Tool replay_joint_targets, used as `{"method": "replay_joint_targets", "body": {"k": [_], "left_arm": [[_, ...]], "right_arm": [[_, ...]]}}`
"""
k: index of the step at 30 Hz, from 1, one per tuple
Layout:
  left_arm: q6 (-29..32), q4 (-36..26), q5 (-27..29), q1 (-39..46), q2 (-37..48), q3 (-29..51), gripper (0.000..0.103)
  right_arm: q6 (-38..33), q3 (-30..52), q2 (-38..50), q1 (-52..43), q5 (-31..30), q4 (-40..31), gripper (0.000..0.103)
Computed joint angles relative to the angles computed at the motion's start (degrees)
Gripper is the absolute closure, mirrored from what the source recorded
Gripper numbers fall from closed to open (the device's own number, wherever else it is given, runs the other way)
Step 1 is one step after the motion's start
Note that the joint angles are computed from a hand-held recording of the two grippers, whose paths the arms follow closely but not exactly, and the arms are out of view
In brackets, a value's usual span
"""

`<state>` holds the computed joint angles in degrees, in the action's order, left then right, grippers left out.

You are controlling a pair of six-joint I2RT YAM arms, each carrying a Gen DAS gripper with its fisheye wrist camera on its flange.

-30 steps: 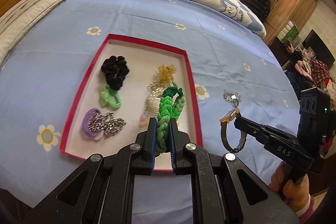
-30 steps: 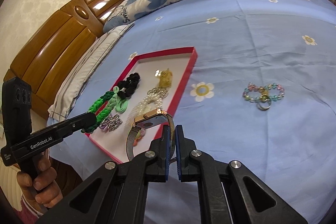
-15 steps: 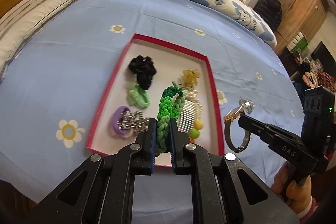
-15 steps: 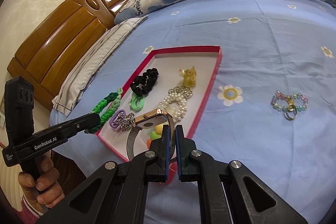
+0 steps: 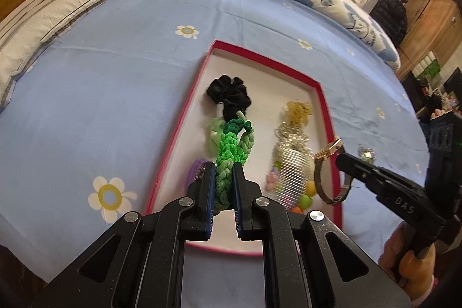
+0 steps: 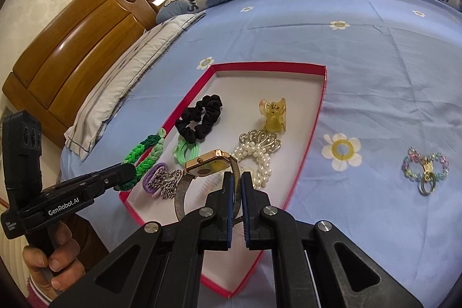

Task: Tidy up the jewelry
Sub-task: 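Carry green bracelet and watch into the tray and lower them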

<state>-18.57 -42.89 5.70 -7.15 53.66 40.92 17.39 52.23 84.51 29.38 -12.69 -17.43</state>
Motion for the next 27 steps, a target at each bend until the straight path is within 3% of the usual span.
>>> {"method": "replay_joint_targets", "body": {"k": [19,27], "left_arm": [[1.20,7.29,-2.91,-0.30,10.14,-0.13,0.093],[1.53,8.37,-6.89,-2.78,11.46,-0.09,0.092]], "right_arm": [[0.10,7.61,11.78,-1.23,1.21,0.16,0.098],[0.21,8.18,13.35,-1.08,1.49,0.30,0.097]]}}
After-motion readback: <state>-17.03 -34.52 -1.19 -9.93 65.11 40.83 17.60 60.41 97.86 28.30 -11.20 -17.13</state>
